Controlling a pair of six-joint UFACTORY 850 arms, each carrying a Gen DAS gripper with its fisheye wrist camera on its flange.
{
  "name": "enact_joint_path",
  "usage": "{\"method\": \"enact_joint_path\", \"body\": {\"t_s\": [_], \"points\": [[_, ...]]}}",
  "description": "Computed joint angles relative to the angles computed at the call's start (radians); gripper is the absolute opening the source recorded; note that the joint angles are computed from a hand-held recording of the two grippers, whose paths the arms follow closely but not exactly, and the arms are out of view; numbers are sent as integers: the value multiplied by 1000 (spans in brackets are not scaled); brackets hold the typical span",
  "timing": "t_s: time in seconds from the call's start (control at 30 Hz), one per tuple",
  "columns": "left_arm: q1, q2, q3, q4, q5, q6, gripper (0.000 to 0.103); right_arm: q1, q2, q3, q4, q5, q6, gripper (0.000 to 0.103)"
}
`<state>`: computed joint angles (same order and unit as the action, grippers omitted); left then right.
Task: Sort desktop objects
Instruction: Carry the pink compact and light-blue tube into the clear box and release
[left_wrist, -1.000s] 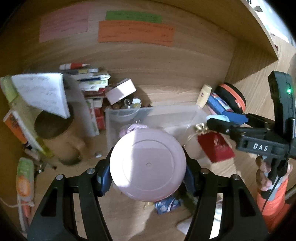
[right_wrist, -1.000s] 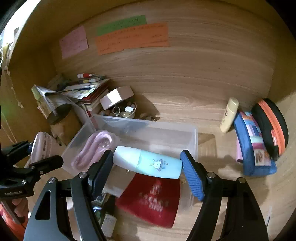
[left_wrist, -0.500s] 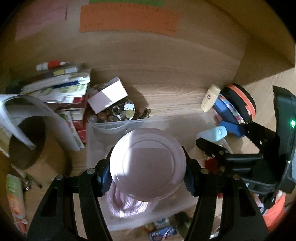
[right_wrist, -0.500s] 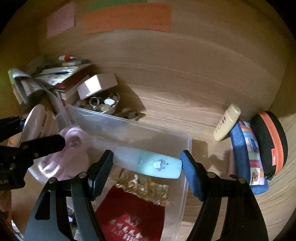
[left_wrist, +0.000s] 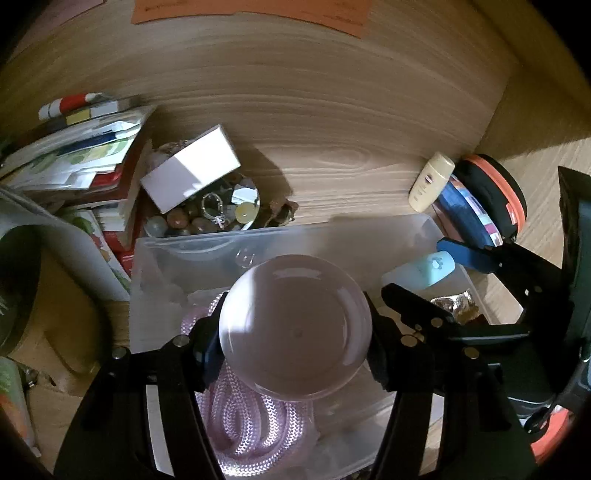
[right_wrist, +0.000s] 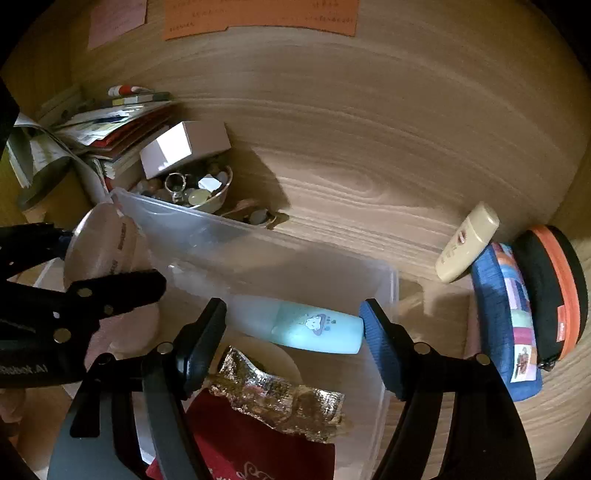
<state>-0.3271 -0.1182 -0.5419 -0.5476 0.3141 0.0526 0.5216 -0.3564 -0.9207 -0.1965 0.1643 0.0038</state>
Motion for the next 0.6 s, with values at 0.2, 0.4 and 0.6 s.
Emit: {"method": "enact_joint_path", "body": {"t_s": [0.2, 0.4, 0.6], "points": [[2, 8, -8, 37, -27, -41, 65, 5, -5, -4, -46, -13, 27, 71], [23, 22, 3, 213, -42, -225, 68, 4, -4, -6, -180, -26, 150, 72], [1, 61, 27, 50, -12, -76, 75, 5, 19, 10, -262, -25, 224, 73]]}}
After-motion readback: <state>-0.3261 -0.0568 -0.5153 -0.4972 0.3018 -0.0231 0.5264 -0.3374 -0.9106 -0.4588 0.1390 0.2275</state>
